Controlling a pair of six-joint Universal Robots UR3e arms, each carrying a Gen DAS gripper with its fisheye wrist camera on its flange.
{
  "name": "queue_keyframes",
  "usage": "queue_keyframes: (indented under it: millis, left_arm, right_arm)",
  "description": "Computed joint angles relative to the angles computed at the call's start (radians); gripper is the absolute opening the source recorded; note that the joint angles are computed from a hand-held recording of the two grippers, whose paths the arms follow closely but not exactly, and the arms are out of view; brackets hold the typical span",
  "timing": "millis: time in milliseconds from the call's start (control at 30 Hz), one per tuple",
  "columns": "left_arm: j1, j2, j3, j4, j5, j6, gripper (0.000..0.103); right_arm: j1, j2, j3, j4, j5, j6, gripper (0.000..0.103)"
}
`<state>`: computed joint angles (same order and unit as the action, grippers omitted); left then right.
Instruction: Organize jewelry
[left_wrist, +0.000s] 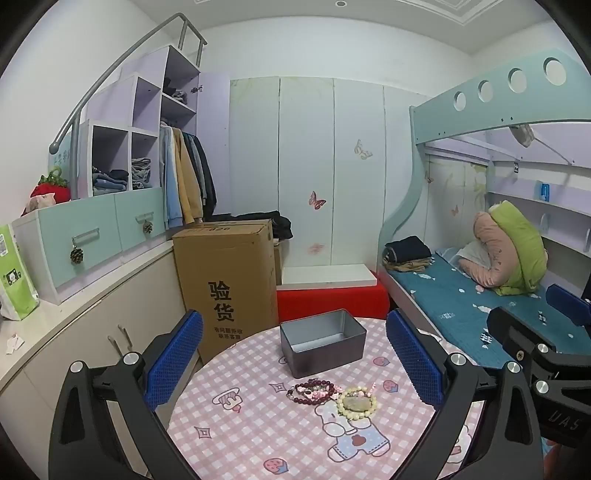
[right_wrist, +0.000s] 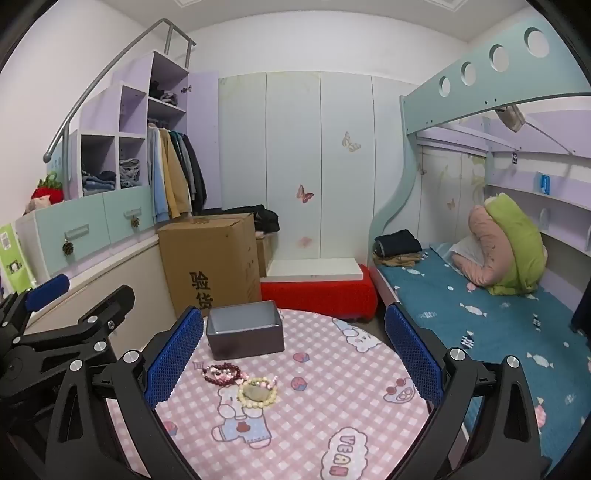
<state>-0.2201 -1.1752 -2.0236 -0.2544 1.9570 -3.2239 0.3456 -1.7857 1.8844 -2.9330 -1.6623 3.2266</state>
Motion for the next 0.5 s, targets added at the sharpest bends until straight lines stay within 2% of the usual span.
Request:
queue_keyframes:
  millis: [500]
  left_arm:
    - [0.009, 0.004, -0.008, 0.01, -0.007, 0.0, 0.096]
  right_arm:
    - [-0.01, -0.01, 0.006, 0.007, 0.007, -0.004, 0.096]
